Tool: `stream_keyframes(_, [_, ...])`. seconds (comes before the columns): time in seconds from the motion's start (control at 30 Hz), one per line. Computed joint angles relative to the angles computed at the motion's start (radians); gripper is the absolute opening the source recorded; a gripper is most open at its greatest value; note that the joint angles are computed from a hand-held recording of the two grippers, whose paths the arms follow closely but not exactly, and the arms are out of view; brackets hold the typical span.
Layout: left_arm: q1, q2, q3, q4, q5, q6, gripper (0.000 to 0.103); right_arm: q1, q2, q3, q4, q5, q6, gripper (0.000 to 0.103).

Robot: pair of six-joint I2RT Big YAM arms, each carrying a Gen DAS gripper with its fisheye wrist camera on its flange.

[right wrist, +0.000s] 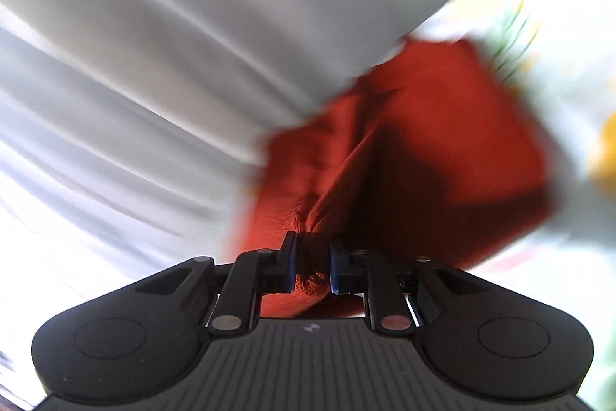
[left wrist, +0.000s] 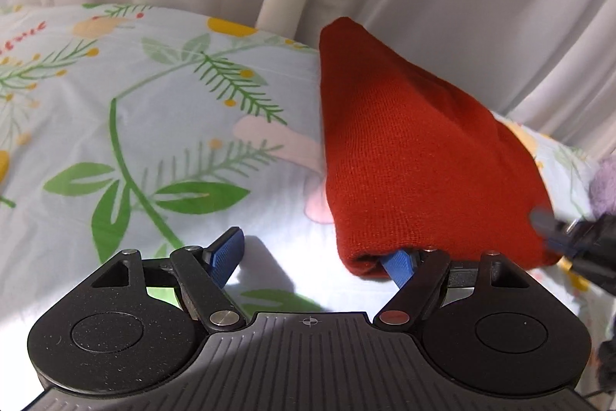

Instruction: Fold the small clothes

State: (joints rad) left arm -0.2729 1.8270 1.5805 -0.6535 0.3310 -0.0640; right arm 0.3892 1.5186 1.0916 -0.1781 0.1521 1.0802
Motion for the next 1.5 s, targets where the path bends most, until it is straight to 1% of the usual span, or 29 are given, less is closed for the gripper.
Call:
stream_keyframes(0.03, [0.008,0.002,0.007,-0.015,0.019,0.002,0.08,0.002,0.017,0.037,-0.097,0.015,-0.037,0.008])
stream_keyframes(0.07, [0.02,0.008,0.024,-0.05,0.057,0.004,0.078,-0.002,0.032,0.061,-0.158,-0.003,-0.059,0.01])
stream_keyframes(0.1, [0.037,0.017,0.048,-0.097,0.117,0.003,0.078,-0.01,0.036,0.063,-0.169,-0.031,-0.067,0.011])
stream_keyframes(0.13, [0.058,0.03,0.074,-0.146,0.195,0.003,0.078,-0.015,0.021,0.045,-0.152,-0.038,-0.056,0.011])
stream_keyframes(0.17, [0.08,0.038,0.093,-0.186,0.278,0.001,0.079,-0.02,0.006,0.028,-0.124,-0.031,-0.053,0.016])
stream_keyframes(0.2, [0.1,0.04,0.102,-0.2,0.348,-0.011,0.08,-0.024,-0.008,0.013,-0.098,-0.012,-0.055,0.022])
stream_keyframes(0.23, [0.115,0.039,0.106,-0.193,0.391,-0.032,0.082,-0.03,-0.018,0.001,-0.072,0.006,-0.051,0.041])
stream_keyframes(0.27, [0.122,0.036,0.106,-0.167,0.403,-0.064,0.085,-0.042,-0.025,-0.012,-0.037,0.004,-0.044,0.058])
stream_keyframes(0.3, [0.122,0.034,0.108,-0.134,0.393,-0.098,0.086,-0.059,-0.025,-0.02,-0.003,-0.02,-0.034,0.062])
stream_keyframes(0.37, [0.107,0.058,0.146,-0.117,0.348,-0.133,0.086,-0.097,-0.004,-0.011,0.043,-0.101,-0.029,0.063])
stream_keyframes(0.43, [0.082,0.096,0.187,-0.091,0.314,-0.173,0.086,-0.118,0.044,0.038,0.032,-0.131,-0.043,0.064])
stream_keyframes(0.5, [0.054,0.134,0.232,-0.111,0.266,-0.2,0.086,-0.132,0.092,0.097,-0.006,-0.156,-0.047,0.062])
stream_keyframes(0.53, [0.042,0.143,0.238,-0.106,0.246,-0.216,0.086,-0.134,0.111,0.12,-0.015,-0.164,-0.056,0.058])
stream_keyframes(0.57, [0.034,0.143,0.23,-0.082,0.238,-0.237,0.087,-0.13,0.126,0.147,-0.04,-0.161,-0.066,0.05])
stream_keyframes(0.63, [0.025,0.138,0.214,-0.036,0.253,-0.256,0.087,-0.117,0.137,0.187,-0.076,-0.161,-0.114,0.045])
stream_keyframes(0.7, [0.02,0.141,0.216,-0.023,0.289,-0.257,0.087,-0.108,0.16,0.233,-0.125,-0.151,-0.174,0.045])
stream_keyframes(0.73, [0.017,0.141,0.217,-0.023,0.285,-0.262,0.087,-0.106,0.171,0.254,-0.155,-0.142,-0.189,0.045])
stream_keyframes(0.8, [0.019,0.144,0.221,-0.03,0.291,-0.275,0.087,-0.114,0.189,0.268,-0.164,-0.159,-0.178,0.045])
stream_keyframes(0.87, [0.03,0.139,0.21,-0.013,0.32,-0.32,0.087,-0.124,0.196,0.262,-0.139,-0.18,-0.147,0.044])
stream_keyframes(0.9, [0.034,0.137,0.207,-0.012,0.327,-0.337,0.087,-0.126,0.203,0.265,-0.129,-0.183,-0.144,0.042])
stream_keyframes(0.93, [0.037,0.136,0.207,-0.017,0.329,-0.344,0.087,-0.126,0.208,0.268,-0.128,-0.18,-0.151,0.032])
stream_keyframes(0.97, [0.038,0.133,0.206,-0.025,0.327,-0.341,0.087,-0.124,0.214,0.275,-0.141,-0.171,-0.163,0.017])
stream_keyframes(1.03, [0.037,0.12,0.194,-0.028,0.3,-0.329,0.087,-0.118,0.221,0.29,-0.162,-0.145,-0.184,0.015])
stream_keyframes(1.07, [0.035,0.109,0.186,-0.029,0.278,-0.318,0.087,-0.109,0.225,0.309,-0.194,-0.118,-0.219,0.014])
stream_keyframes(1.13, [0.035,0.085,0.169,-0.037,0.25,-0.28,0.088,-0.073,0.232,0.368,-0.29,0.006,-0.344,0.013])
stream_keyframes(1.2, [0.033,0.06,0.149,-0.042,0.227,-0.236,0.088,-0.036,0.223,0.397,-0.33,0.139,-0.459,0.013])
stream_keyframes(1.23, [0.032,0.048,0.138,-0.043,0.222,-0.208,0.088,-0.025,0.212,0.396,-0.328,0.185,-0.502,0.013])
stream_keyframes(1.4, [0.008,-0.02,0.048,-0.024,0.169,-0.058,0.089,-0.005,0.162,0.375,-0.33,0.319,-0.636,0.013])
stream_keyframes(1.5, [-0.019,-0.034,0.014,-0.034,0.125,0.03,0.089,-0.01,0.157,0.361,-0.358,0.365,-0.644,0.013])
